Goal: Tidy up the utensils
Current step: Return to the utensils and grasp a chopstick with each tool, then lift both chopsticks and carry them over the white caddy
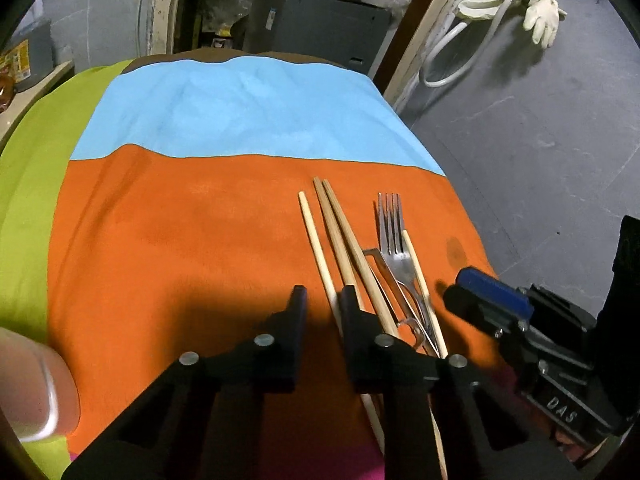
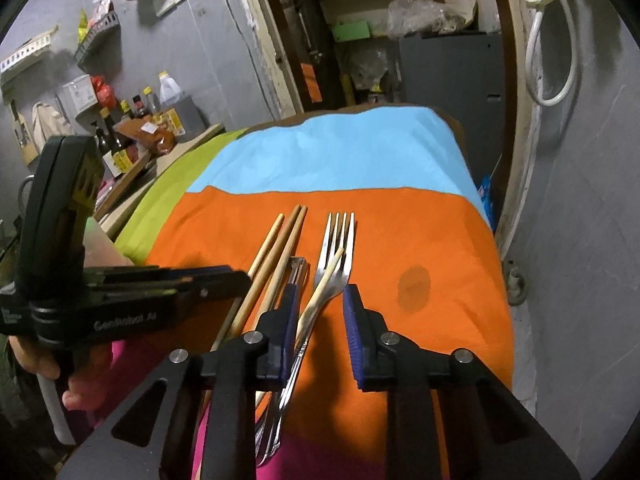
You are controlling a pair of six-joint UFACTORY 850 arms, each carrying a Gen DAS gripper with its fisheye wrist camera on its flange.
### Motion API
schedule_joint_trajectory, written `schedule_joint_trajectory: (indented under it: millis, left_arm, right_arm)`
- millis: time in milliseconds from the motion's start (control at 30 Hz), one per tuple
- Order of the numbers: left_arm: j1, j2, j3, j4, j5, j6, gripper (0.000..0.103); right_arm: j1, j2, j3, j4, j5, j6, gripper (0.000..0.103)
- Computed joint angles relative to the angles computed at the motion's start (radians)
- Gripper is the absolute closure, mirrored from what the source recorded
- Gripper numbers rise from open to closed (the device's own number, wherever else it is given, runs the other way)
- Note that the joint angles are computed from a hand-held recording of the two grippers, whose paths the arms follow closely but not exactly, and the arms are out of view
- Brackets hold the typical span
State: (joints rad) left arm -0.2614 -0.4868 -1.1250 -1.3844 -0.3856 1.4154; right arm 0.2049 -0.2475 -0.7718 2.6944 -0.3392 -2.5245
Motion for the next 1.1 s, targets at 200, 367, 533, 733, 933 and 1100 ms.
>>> schedule_joint_trajectory:
  millis: [200, 367, 533, 733, 933, 1100]
  left_arm:
    - [-0.012, -0.015, -0.028, 0.115, 0.014, -0.102, 0.092]
    - [-0.018, -0.03, -0.059, 0.229, 0.006, -0.242, 0.099]
    - [-0.014, -0.021, -0.047, 0.186, -0.003, -0.224, 0.101]
    - [-0.002, 0.039, 0.032, -0.022, 0.006, -0.007, 0.101]
    - [0.018, 0.149, 0.176, -0.451, -0.025, 0.438, 0.101]
    - [0.052, 0.253, 0.316, -0.806, -0.166, 0.812, 0.101]
  right_arm:
    - [-0.002, -0.031, -0.038, -0.164, 0.05, 0.166, 0.083]
    - [-0.022, -0.056, -0.065, -0.431, 0.046, 0.464, 0.089]
    - [-0.052, -0.069, -0.075, -0.615, -0.019, 0.709, 0.096]
    - [-0.071, -0.059, -0.048, -0.596, -0.075, 0.743, 0.1]
    - [-0.054, 0.009, 0.025, -0.372, -0.121, 0.523, 0.1]
    - [-0.007, 0.092, 0.11, -0.038, -0.209, 0.186, 0.1]
